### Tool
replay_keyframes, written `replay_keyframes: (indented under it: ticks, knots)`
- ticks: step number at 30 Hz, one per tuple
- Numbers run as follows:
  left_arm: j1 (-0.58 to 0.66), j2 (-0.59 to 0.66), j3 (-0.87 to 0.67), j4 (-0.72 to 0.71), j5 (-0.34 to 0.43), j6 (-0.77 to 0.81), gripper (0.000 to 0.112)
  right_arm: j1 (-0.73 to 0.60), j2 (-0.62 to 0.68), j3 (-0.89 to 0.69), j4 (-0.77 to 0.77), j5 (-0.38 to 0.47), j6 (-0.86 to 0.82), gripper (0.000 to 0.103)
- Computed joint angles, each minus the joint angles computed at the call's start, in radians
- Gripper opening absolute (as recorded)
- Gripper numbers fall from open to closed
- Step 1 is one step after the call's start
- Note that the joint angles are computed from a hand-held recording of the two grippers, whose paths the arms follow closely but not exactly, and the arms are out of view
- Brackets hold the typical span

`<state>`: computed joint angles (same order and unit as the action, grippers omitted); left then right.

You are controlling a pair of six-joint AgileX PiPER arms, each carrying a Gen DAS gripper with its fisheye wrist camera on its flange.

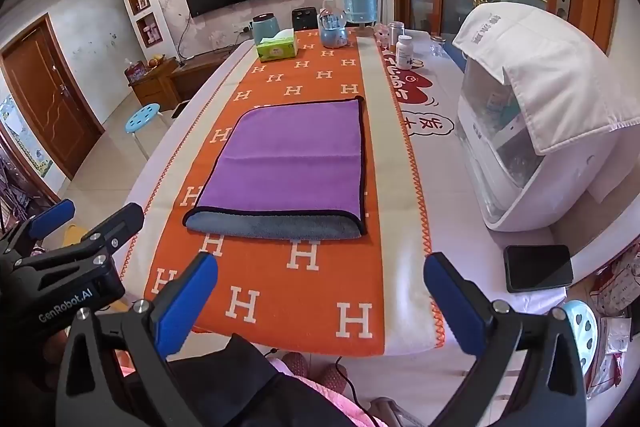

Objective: Fold towel

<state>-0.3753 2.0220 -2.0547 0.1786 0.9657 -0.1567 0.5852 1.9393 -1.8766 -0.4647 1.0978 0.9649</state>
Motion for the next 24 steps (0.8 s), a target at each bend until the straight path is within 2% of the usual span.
replay_keyframes:
  ticks: [24]
  knots:
    - [0.021,0.013,-0.035,-0.037,0.030,0.028,0.102,0.001,0.011,-0.008,0.010,0.005,-0.005,0.103]
